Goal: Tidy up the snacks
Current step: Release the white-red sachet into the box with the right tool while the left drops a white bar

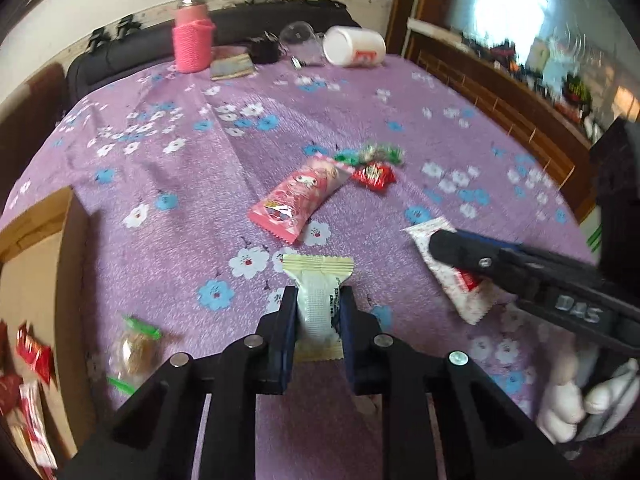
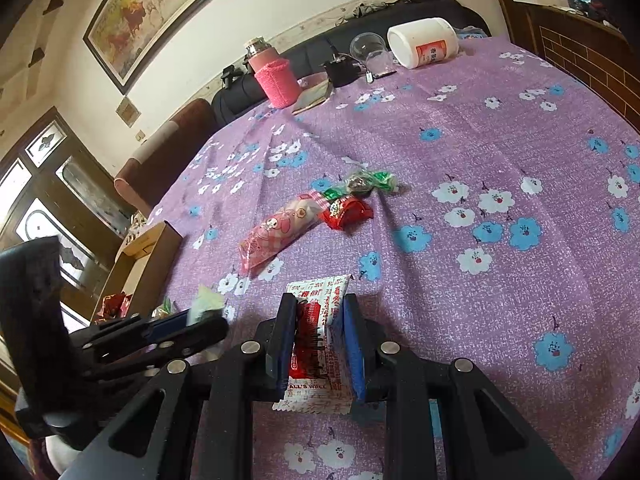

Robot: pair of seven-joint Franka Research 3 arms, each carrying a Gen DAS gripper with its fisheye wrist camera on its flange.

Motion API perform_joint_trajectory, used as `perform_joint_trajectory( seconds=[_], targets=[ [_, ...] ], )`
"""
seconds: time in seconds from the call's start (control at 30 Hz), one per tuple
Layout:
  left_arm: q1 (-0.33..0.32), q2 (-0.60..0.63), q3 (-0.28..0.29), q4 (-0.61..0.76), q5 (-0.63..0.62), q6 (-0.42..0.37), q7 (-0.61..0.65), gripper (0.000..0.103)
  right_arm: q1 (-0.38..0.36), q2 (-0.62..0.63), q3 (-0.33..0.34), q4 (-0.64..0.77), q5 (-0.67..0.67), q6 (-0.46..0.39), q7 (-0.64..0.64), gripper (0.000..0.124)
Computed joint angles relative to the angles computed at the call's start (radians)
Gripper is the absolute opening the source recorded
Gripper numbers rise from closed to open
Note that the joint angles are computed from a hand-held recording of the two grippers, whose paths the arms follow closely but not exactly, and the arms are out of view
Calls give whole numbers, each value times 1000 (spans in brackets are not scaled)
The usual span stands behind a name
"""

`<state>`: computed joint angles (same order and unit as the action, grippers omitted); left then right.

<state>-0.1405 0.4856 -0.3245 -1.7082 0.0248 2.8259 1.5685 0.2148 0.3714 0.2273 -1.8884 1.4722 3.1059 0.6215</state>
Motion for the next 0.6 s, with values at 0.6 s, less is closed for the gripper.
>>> perform_joint_trajectory(
  seconds=[0.6],
  targets=[
    [484, -492, -322, -516, -1165, 250, 730, 19, 52, -30, -10, -7, -35, 2, 67, 25]
  ],
)
